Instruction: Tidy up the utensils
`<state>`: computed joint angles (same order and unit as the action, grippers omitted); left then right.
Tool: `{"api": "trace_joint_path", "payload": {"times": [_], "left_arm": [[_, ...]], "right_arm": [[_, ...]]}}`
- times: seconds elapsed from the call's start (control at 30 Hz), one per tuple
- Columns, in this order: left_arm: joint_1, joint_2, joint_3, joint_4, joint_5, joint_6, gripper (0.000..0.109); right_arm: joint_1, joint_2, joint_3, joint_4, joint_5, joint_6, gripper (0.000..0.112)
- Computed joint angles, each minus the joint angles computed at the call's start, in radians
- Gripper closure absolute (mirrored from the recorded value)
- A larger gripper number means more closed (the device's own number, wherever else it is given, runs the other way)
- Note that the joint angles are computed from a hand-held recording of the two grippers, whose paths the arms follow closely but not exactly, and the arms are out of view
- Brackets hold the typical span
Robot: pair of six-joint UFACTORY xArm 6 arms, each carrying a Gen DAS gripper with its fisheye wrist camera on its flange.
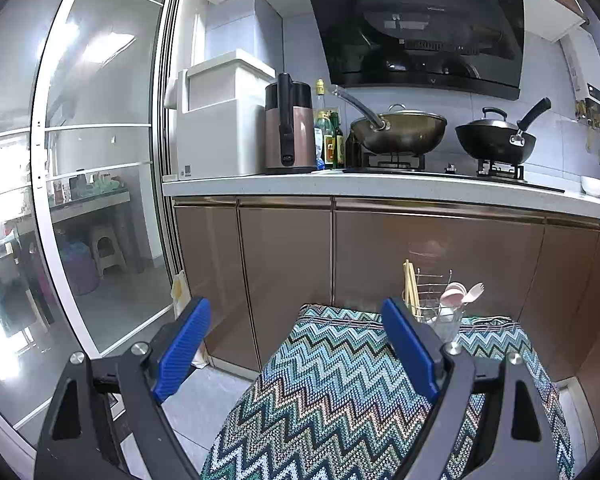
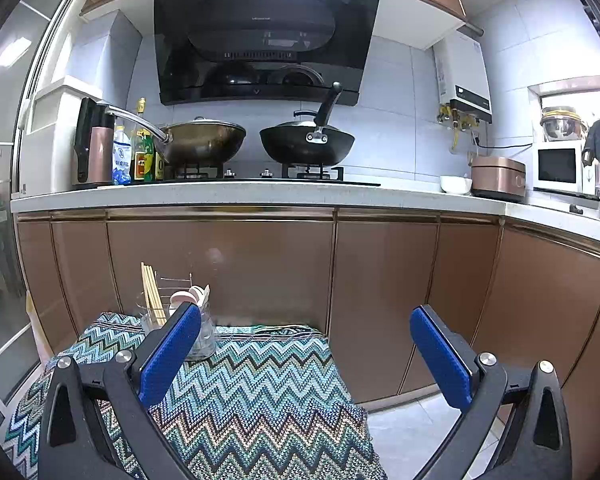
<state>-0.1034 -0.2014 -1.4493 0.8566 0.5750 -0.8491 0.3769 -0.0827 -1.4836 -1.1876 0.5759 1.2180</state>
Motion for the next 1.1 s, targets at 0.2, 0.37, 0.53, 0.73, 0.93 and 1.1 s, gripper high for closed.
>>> {"api": "trace_joint_path", "payload": {"times": [0.2,0.37,0.53,0.73,0.93,1.1], "left_arm": [[-0.002,-0.011,0.004,0.006,0.003,-0.008,0.022],[-0.001,-0.021,0.012,0.014,0.001,-0.015,0.021],[-0.001,-0.023,0.013,0.012,0.002,-0.012,0.021],[0.002,-0.021,0.012,0.004,0.001,-0.009,0.021],[0.011,-0.020,0.017,-0.005,-0.009,0.000,0.022],[0.018,-0.020,0.020,-0.011,-0.017,0.006,0.022]], "right_arm": [[0.004,-0.012,0.008,-0.018,0.003,0.014,0.010],[0.004,-0.014,0.007,-0.022,0.003,0.016,0.010],[0.006,-0.014,0.008,-0.021,0.007,0.011,0.010],[0.010,-0.007,-0.001,-0.007,0.011,-0.009,0.010],[0.015,-0.003,-0.002,-0.004,0.013,-0.014,0.010],[0.017,-0.004,0.001,-0.006,0.016,-0.013,0.010]]}}
